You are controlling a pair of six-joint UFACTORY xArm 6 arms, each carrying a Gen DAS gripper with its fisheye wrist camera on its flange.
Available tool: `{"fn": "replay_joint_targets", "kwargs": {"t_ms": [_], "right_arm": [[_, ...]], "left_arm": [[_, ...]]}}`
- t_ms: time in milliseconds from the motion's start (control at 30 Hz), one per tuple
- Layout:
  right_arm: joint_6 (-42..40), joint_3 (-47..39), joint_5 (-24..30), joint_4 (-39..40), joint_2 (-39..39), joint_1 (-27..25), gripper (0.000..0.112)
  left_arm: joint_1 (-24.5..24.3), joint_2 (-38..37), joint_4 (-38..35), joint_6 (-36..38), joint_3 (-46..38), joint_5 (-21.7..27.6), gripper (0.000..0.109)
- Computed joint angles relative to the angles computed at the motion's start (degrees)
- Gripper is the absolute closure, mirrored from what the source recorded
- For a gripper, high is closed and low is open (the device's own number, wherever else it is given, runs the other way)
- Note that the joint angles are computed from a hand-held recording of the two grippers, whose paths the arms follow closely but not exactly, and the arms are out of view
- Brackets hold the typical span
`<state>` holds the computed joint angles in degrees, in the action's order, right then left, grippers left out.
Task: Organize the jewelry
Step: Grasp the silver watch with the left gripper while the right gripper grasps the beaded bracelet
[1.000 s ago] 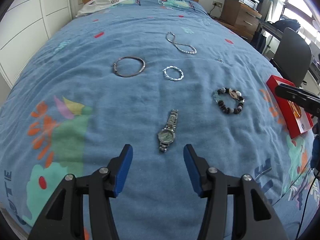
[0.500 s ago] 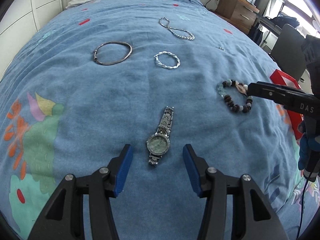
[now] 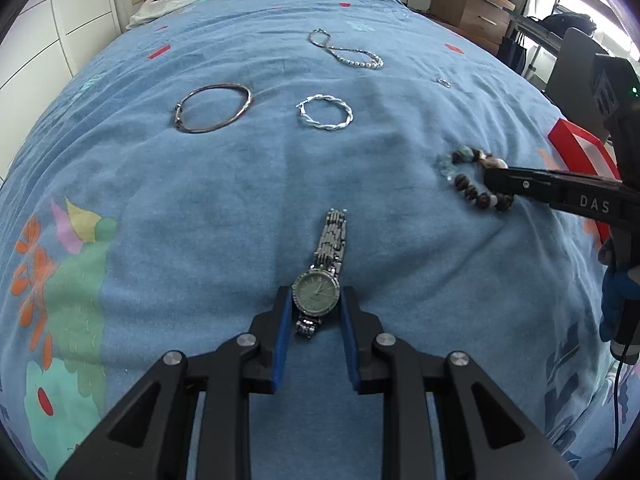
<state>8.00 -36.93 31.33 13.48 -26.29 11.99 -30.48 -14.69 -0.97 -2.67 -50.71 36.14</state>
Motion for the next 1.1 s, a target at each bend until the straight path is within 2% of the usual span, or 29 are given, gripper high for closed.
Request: {"fn": "replay_joint_targets", "kwargs": {"t_ms": [100,200,667,900,1100], "right_arm": [[-0.7,0.5,0.7,0.8,-1.2,-0.4,0.101],[0.2,1.4,1.1,-0.4,-3.0,-0.1,0.102],[5.9,3.7,5.6,-7.3,-14.6,0.9,0.102],[8.6,4.6,9.5,-10.1,-22.4,0.2,0.102],[8.2,5.4,14.2,-10.7,-30.2,-2.7,0.102]], "left_arm": [[-0.1,-0.5,0.1,-1.0,0.2,0.1,0.087],[-0.2,-1.7,0.4,-1.9,0.8,0.2,0.087],[-1.3,-9.1,2.1,-5.2,2.4,1.5,0.087],[-3.9,-12.4,4.5,-7.2,2.1,3.3,0.087],[-8.2,-12.4,5.4,-8.7,-1.2,5.5,0.087]]}}
